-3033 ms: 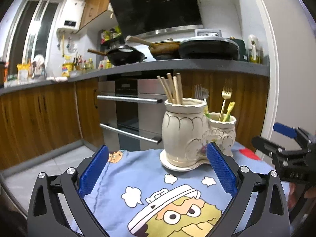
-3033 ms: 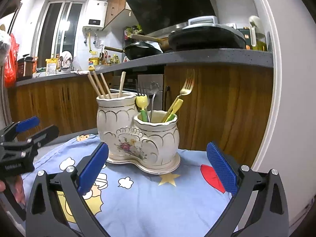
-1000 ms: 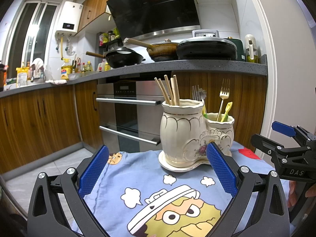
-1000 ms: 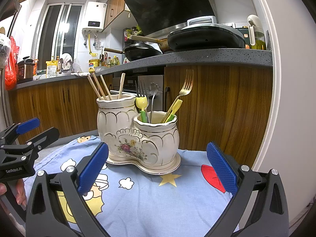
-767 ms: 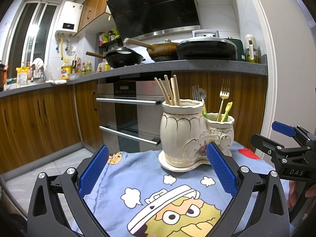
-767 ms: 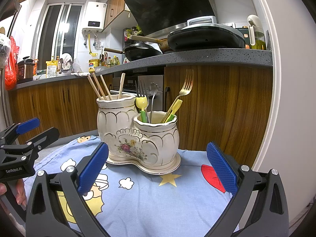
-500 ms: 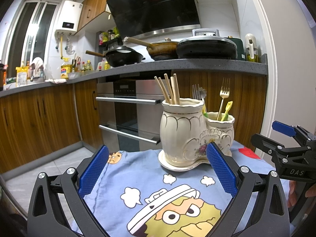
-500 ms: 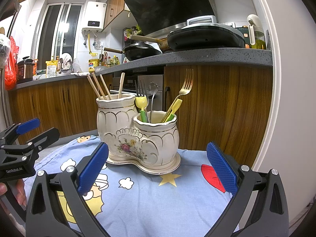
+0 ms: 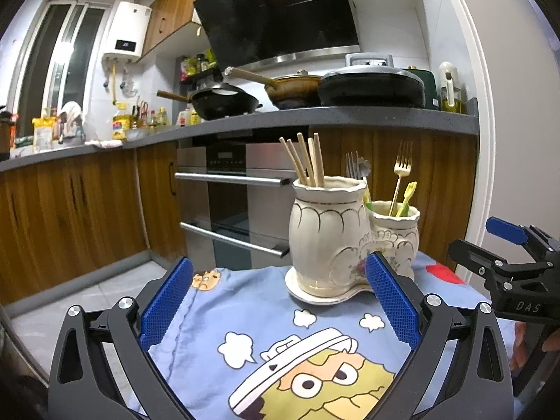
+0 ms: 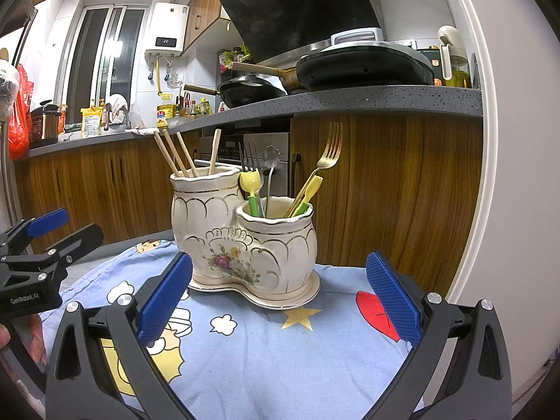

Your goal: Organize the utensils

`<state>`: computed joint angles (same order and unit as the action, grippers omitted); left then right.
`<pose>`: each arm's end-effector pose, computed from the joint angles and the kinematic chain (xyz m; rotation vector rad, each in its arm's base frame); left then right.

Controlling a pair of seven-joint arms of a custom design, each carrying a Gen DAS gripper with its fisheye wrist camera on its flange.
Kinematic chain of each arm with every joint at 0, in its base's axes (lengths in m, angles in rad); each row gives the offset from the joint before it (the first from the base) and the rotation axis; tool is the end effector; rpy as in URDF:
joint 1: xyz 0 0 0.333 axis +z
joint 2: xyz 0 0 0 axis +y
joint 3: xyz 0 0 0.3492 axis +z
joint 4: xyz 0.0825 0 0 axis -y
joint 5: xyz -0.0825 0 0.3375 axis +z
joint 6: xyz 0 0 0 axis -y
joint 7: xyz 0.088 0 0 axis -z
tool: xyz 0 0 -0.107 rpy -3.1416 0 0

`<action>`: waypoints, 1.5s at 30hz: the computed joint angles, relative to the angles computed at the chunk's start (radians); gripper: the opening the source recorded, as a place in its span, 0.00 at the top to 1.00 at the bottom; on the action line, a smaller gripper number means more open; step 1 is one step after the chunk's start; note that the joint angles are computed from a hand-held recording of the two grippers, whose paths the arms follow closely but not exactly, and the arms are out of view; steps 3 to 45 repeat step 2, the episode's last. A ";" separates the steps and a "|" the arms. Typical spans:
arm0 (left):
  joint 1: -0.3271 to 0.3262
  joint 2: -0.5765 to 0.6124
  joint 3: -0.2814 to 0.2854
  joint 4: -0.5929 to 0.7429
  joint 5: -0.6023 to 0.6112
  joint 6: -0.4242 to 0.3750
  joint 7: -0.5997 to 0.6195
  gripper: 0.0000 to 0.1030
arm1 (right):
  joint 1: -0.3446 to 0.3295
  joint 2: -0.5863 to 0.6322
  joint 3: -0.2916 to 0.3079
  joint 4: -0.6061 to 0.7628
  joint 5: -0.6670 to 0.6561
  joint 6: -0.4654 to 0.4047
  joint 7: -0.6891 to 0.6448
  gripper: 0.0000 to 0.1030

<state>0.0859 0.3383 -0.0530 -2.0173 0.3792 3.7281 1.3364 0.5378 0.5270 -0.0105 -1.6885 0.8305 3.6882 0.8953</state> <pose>0.6076 -0.0241 0.5145 -1.2482 1.5267 -1.1994 0.6145 0.2482 0.5000 -1.4653 1.2601 -1.0283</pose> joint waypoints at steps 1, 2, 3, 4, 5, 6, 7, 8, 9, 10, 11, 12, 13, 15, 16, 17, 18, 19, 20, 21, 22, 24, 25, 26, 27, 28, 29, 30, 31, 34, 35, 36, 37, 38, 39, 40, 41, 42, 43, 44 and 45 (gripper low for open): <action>0.007 0.001 -0.005 0.003 0.013 -0.002 -0.007 0.05 | 0.000 0.000 0.000 0.000 0.000 -0.001 0.000 0.05; 0.008 0.002 -0.006 0.004 0.017 -0.004 -0.009 0.05 | 0.001 0.000 -0.001 0.000 0.001 -0.002 -0.001 0.05; 0.008 0.002 -0.006 0.004 0.017 -0.004 -0.009 0.05 | 0.001 0.000 -0.001 0.000 0.001 -0.002 -0.001 0.05; 0.008 0.002 -0.006 0.004 0.017 -0.004 -0.009 0.05 | 0.001 0.000 -0.001 0.000 0.001 -0.002 -0.001 0.05; 0.008 0.002 -0.006 0.004 0.017 -0.004 -0.009 0.05 | 0.001 0.000 -0.001 0.000 0.001 -0.002 -0.001 0.05; 0.008 0.002 -0.006 0.004 0.017 -0.004 -0.009 0.05 | 0.001 0.000 -0.001 0.000 0.001 -0.002 -0.001 0.05; 0.008 0.002 -0.006 0.004 0.017 -0.004 -0.009 0.05 | 0.001 0.000 -0.001 0.000 0.001 -0.002 -0.001 0.05; 0.008 0.002 -0.006 0.004 0.017 -0.004 -0.009 0.05 | 0.001 0.000 -0.001 0.000 0.001 -0.002 -0.001 0.05; 0.008 0.002 -0.006 0.004 0.017 -0.004 -0.009 0.05 | 0.001 0.000 -0.001 0.000 0.001 -0.002 -0.001 0.05; 0.008 0.002 -0.006 0.004 0.017 -0.004 -0.009 0.05 | 0.001 0.000 -0.001 0.000 0.001 -0.002 -0.001 0.05; 0.008 0.002 -0.006 0.004 0.017 -0.004 -0.009 0.05 | 0.001 0.000 -0.001 0.000 0.001 -0.002 -0.001 0.05; 0.008 0.002 -0.006 0.004 0.017 -0.004 -0.009 0.05 | 0.001 0.000 -0.001 0.000 0.001 -0.002 -0.001 0.05; 0.008 0.002 -0.006 0.004 0.017 -0.004 -0.009 0.05 | 0.001 0.000 -0.001 0.000 0.001 -0.002 -0.001 0.05; 0.008 0.002 -0.006 0.004 0.017 -0.004 -0.009 0.05 | 0.001 0.000 -0.001 0.000 0.001 -0.002 -0.001 0.05; 0.008 0.002 -0.006 0.004 0.017 -0.004 -0.009 0.05 | 0.001 0.000 -0.001 0.000 0.001 -0.002 -0.001 0.05; 0.008 0.002 -0.006 0.004 0.017 -0.004 -0.009 0.05 | 0.001 0.000 -0.001 0.000 0.001 -0.002 -0.001 0.05; 0.008 0.002 -0.006 0.004 0.017 -0.004 -0.009 0.05 | 0.001 0.000 -0.001 0.000 0.001 -0.002 -0.001 0.05; 0.008 0.002 -0.006 0.004 0.017 -0.004 -0.009 0.05 | 0.001 0.000 -0.001 0.000 0.001 -0.002 -0.001 0.05; 0.008 0.002 -0.006 0.004 0.017 -0.004 -0.009 0.05 | 0.001 0.000 -0.001 0.000 0.001 -0.002 -0.001 0.05; 0.008 0.002 -0.006 0.004 0.017 -0.004 -0.009 0.05 | 0.001 0.000 -0.001 0.000 0.001 -0.002 -0.001 0.05; 0.008 0.002 -0.006 0.004 0.017 -0.004 -0.009 0.05 | 0.001 0.000 -0.001 0.000 0.001 -0.002 -0.001 0.05; 0.008 0.002 -0.006 0.004 0.017 -0.004 -0.009 0.05 | 0.001 0.000 -0.001 0.000 0.001 -0.002 -0.001 0.05; 0.008 0.002 -0.006 0.004 0.017 -0.004 -0.009 0.05 | 0.001 0.000 -0.001 0.000 0.001 -0.002 -0.001 0.05; 0.008 0.002 -0.006 0.004 0.017 -0.004 -0.009 0.05 | 0.001 0.000 -0.001 0.000 0.001 -0.002 -0.001 0.05; 0.008 0.002 -0.006 0.004 0.017 -0.004 -0.009 0.05 | 0.001 0.000 -0.001 0.000 0.001 -0.002 -0.001 0.05; 0.008 0.002 -0.006 0.004 0.017 -0.004 -0.009 0.05 | 0.001 0.000 -0.001 0.000 0.001 -0.002 -0.001 0.05; 0.008 0.002 -0.006 0.004 0.017 -0.004 -0.009 0.05 | 0.001 0.000 -0.001 0.000 0.001 -0.002 -0.001 0.05; 0.008 0.002 -0.006 0.004 0.017 -0.004 -0.009 0.05 | 0.001 0.000 -0.001 0.000 0.001 -0.002 -0.001 0.05; 0.008 0.002 -0.006 0.004 0.017 -0.004 -0.009 0.05 | 0.001 0.000 -0.001 0.000 0.001 -0.002 -0.001 0.05; 0.008 0.002 -0.006 0.004 0.017 -0.004 -0.009 0.05 | 0.001 0.000 -0.001 0.000 0.001 -0.002 -0.001 0.05; 0.008 0.002 -0.006 0.004 0.017 -0.004 -0.009 0.05 | 0.001 0.000 -0.001 0.000 0.001 -0.002 -0.001 0.05; 0.008 0.002 -0.006 0.004 0.017 -0.004 -0.009 0.05 | 0.001 0.000 -0.001 0.000 0.001 -0.002 -0.001 0.05; 0.008 0.002 -0.006 0.004 0.017 -0.004 -0.009 0.05 | 0.001 0.000 -0.001 0.000 0.001 -0.002 -0.001 0.05; 0.008 0.002 -0.006 0.004 0.017 -0.004 -0.009 0.05 | 0.001 0.000 -0.001 0.000 0.001 -0.002 -0.001 0.05; 0.008 0.002 -0.006 0.004 0.017 -0.004 -0.009 0.05 | 0.001 0.000 -0.001 0.000 0.001 -0.002 -0.001 0.05; 0.008 0.002 -0.006 0.004 0.017 -0.004 -0.009 0.05 | 0.001 0.000 -0.001 0.000 0.001 -0.002 -0.001 0.05; 0.008 0.002 -0.006 0.004 0.017 -0.004 -0.009 0.05 | 0.001 0.000 -0.001 0.000 0.001 -0.002 -0.001 0.05; 0.008 0.002 -0.006 0.004 0.017 -0.004 -0.009 0.05 | 0.001 0.000 -0.001 0.000 0.001 -0.002 -0.001 0.05; 0.008 0.002 -0.006 0.004 0.017 -0.004 -0.009 0.05 | 0.001 0.000 -0.001 0.000 0.001 -0.002 -0.001 0.05; 0.008 0.002 -0.006 0.004 0.017 -0.004 -0.009 0.05 | 0.001 0.000 -0.001 0.000 0.001 -0.002 -0.001 0.05; 0.008 0.002 -0.006 0.004 0.017 -0.004 -0.009 0.05 | 0.001 0.000 -0.001 0.000 0.001 -0.002 -0.001 0.05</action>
